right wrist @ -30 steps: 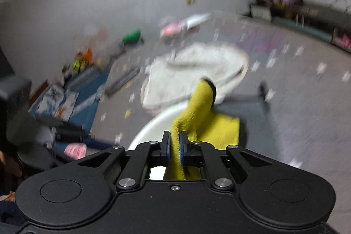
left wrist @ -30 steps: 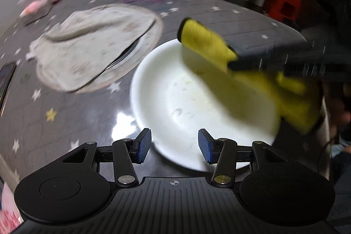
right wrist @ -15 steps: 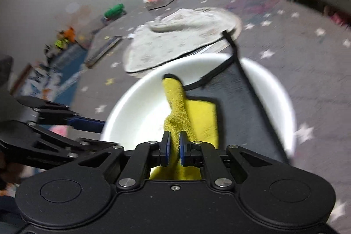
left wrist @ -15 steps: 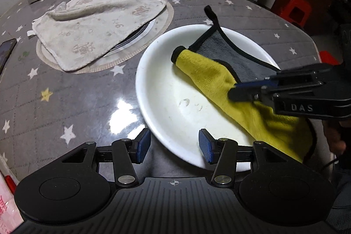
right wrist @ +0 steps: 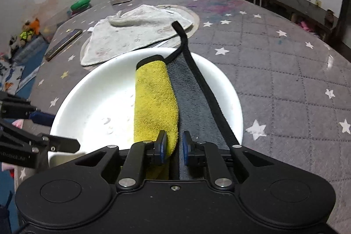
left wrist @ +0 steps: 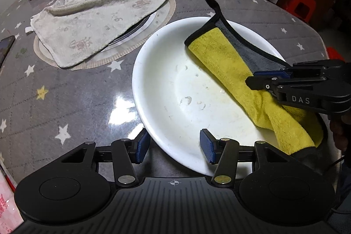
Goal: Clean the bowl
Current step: 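Wipe the bowl interior with the yellow-and-grey towel in the right gripper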
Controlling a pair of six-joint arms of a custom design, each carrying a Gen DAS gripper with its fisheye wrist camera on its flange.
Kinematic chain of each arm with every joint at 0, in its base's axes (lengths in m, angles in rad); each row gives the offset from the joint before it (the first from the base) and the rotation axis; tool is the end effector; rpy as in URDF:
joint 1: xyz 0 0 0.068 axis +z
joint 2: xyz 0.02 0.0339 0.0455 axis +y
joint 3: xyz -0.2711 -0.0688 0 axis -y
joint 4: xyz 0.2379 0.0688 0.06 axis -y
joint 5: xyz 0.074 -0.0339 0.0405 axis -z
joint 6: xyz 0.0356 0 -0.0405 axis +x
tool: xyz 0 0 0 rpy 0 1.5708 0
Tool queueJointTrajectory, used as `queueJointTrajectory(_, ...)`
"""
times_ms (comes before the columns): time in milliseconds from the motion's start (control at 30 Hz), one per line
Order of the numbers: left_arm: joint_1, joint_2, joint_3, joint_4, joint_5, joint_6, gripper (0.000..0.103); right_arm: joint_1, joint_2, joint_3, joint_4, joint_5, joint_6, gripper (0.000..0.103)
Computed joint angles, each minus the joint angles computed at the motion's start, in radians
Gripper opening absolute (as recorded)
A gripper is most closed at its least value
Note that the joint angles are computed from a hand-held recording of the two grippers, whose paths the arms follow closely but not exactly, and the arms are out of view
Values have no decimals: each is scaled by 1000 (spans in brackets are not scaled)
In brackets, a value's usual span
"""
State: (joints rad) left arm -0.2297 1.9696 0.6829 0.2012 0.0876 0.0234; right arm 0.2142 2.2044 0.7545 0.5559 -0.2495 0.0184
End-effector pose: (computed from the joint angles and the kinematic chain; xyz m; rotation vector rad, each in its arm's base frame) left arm 0.2920 -0.0715 0.0550 0.3646 2.6370 -0.1839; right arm 0.3271 0.0802 0.0185 -0.3496 2.4454 0.4082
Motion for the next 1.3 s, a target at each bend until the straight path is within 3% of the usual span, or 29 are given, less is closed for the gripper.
queueJointTrajectory(100,6,6,-6,28,-15,-5,34,-3,-2,4,2,12,19,15)
queueJointTrajectory(233,29,16,-11,59,5,-17,30,-4,17,52,-24,19,24,15)
queueJointTrajectory(833,57,88,-3,133,70,-26,34,78,110,281,-157,26,34,14)
queueJointTrajectory(1300,50,93,6,117,65,-11,39,123,77,214,-127,20,-2,15)
